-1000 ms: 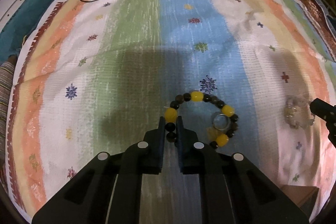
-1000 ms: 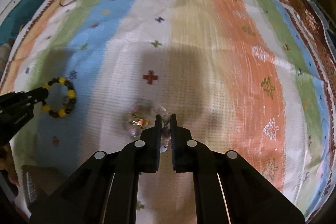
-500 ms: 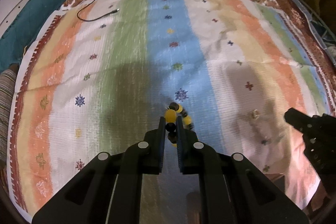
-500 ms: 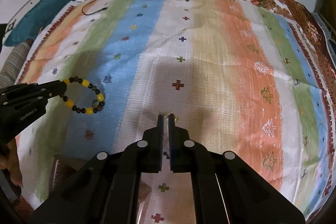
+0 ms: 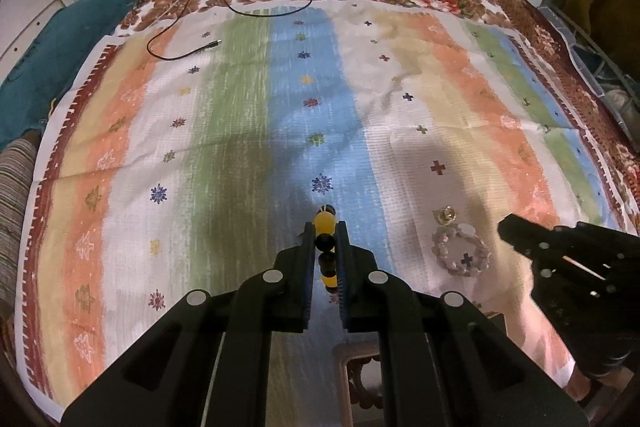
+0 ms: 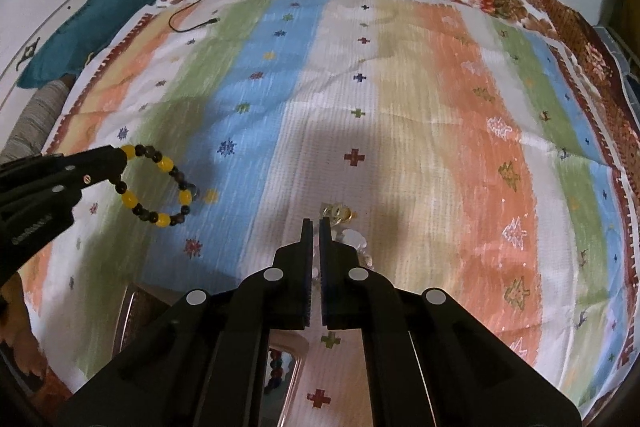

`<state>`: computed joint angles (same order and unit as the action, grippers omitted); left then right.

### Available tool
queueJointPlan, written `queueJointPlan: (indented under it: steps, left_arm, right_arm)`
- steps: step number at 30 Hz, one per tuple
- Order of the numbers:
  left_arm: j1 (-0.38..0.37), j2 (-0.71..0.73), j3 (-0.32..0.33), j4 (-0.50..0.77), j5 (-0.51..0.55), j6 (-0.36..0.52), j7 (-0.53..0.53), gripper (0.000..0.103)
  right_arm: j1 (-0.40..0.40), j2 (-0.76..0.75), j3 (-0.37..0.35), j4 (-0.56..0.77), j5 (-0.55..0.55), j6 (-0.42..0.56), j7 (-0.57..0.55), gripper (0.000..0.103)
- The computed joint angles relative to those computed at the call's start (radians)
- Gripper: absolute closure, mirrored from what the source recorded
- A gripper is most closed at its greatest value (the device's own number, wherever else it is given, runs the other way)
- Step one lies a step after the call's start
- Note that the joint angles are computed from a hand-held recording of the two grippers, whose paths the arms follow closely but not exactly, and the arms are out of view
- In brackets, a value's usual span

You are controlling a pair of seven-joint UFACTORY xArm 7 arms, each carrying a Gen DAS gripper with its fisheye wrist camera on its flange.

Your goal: Organize jewelry

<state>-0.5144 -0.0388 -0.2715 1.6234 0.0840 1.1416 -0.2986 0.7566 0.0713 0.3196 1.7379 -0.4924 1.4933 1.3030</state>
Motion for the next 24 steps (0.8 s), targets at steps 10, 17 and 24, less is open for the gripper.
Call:
queueJointPlan:
  steps: [10, 17, 24]
  left_arm:
    - [-0.004, -0.006, -0.003, -0.010, -0.011, -0.004, 0.008, 0.094]
    - [-0.005, -0.006, -0.003, -0.013, -0.015, -0.006, 0.011, 0.094]
    - [-0.005, -0.007, -0.003, -0.015, -0.025, -0.011, 0.018, 0.094]
  right_arm:
    - [-0.034, -0.026, -0.010, -0.079, 0.104, 0.003, -0.006, 0.067]
    - [-0.071, -0.048, -0.004, -0.141, 0.153, -0.006, -0.016, 0.061]
    - [-0.107, -0.079, -0.009, -0.219, 0.204, -0.045, -0.009, 0.061]
